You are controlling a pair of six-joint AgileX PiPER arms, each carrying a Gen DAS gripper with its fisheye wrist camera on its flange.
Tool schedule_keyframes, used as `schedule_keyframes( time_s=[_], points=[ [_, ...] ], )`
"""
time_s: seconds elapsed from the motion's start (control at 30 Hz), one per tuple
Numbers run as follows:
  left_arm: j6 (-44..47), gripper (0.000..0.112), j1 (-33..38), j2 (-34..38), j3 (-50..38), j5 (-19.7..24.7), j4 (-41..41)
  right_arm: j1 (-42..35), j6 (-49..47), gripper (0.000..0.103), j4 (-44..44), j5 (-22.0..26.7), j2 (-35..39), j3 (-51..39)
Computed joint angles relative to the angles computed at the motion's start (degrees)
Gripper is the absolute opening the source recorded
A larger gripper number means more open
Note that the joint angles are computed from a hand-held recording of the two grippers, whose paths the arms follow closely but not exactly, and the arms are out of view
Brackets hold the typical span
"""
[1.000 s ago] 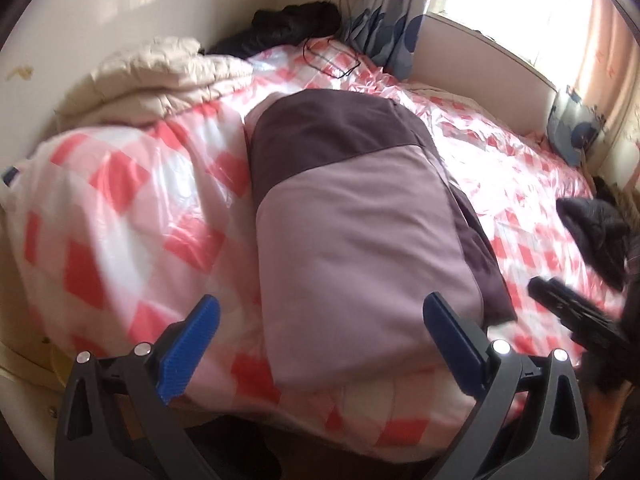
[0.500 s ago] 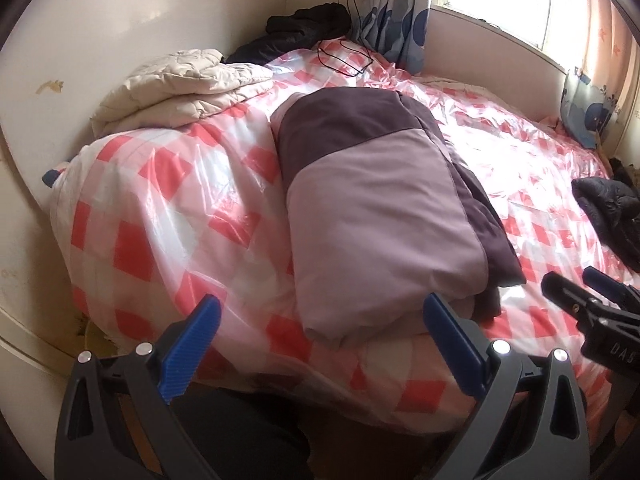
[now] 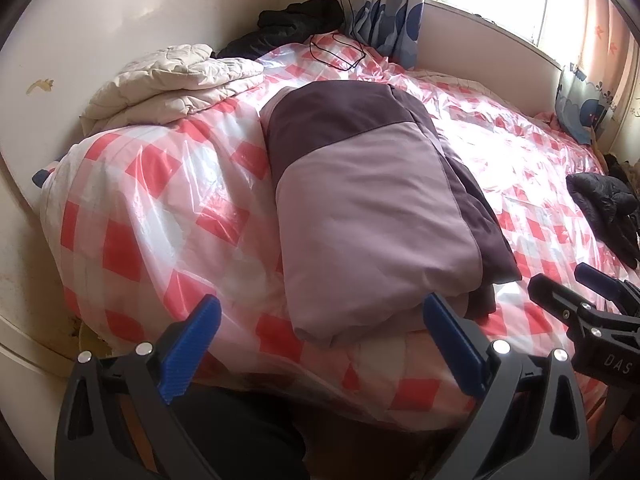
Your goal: Fold large clothes
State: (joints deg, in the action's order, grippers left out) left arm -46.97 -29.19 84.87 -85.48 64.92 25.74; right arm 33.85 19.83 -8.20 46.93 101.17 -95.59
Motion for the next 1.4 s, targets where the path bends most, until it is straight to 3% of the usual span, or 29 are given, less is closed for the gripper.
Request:
schedule_keyframes(
  time_s=[1.4],
  points=[
    [0.37, 0.097, 0.42, -0.83, 0.75, -0.72, -1.11, 0.20, -1.13, 0.097, 2.05, 0.48, 0.16, -0.09]
  ],
)
